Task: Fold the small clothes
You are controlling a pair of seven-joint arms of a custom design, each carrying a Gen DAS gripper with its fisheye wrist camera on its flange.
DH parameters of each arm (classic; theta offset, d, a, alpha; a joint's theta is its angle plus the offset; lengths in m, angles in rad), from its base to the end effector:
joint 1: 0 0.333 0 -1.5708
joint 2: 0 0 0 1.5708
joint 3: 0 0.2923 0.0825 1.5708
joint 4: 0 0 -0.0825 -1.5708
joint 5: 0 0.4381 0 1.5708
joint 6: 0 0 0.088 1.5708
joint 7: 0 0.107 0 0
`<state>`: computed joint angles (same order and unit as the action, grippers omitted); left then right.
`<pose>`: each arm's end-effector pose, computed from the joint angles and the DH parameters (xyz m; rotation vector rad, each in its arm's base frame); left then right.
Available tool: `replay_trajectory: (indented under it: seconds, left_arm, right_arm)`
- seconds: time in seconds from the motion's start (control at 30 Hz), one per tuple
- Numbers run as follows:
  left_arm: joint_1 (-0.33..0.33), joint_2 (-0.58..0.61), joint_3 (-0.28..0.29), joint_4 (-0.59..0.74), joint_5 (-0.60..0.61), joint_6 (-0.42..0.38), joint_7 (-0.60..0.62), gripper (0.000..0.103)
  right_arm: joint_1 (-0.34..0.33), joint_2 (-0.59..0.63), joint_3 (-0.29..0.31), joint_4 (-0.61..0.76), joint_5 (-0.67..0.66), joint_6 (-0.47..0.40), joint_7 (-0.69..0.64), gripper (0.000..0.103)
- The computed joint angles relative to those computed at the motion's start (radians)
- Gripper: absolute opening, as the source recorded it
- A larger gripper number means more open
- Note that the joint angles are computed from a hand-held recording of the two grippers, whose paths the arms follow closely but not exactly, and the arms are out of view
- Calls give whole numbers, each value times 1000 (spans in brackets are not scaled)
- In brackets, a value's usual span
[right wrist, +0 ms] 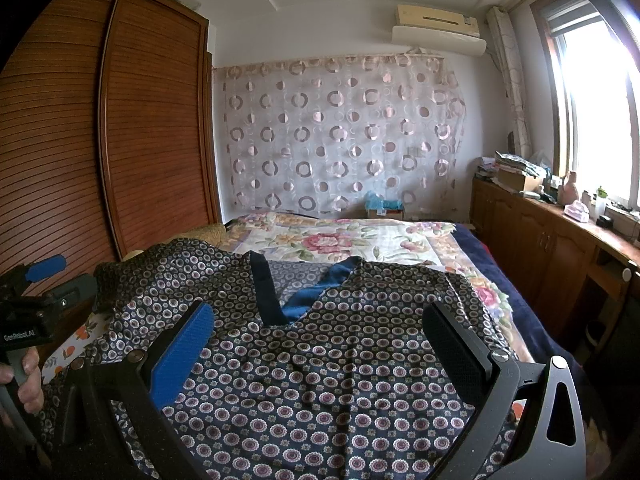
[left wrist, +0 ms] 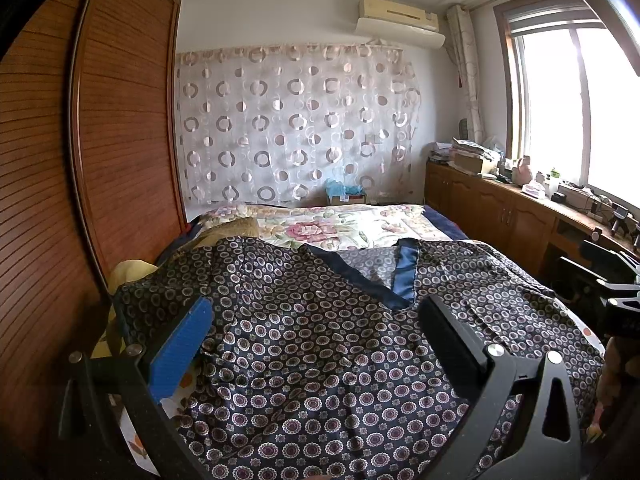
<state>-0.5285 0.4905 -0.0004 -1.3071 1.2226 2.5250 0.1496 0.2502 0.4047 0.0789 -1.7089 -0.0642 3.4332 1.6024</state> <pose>0.6785 -0.4073 0.5061 -1.5474 1.3980 -0.9453 0.6950 0.2357 0.4730 -1.5584 1.0984 -0.8450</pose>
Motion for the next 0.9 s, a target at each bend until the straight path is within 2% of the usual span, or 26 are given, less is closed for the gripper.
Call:
replay_trajectory:
  seconds: [0.9]
  left_arm:
    - [-1, 0, 1, 0, 11, 1, -7, 103]
  right_arm:
    - [-6, -3, 7, -3, -4, 2, 4, 103]
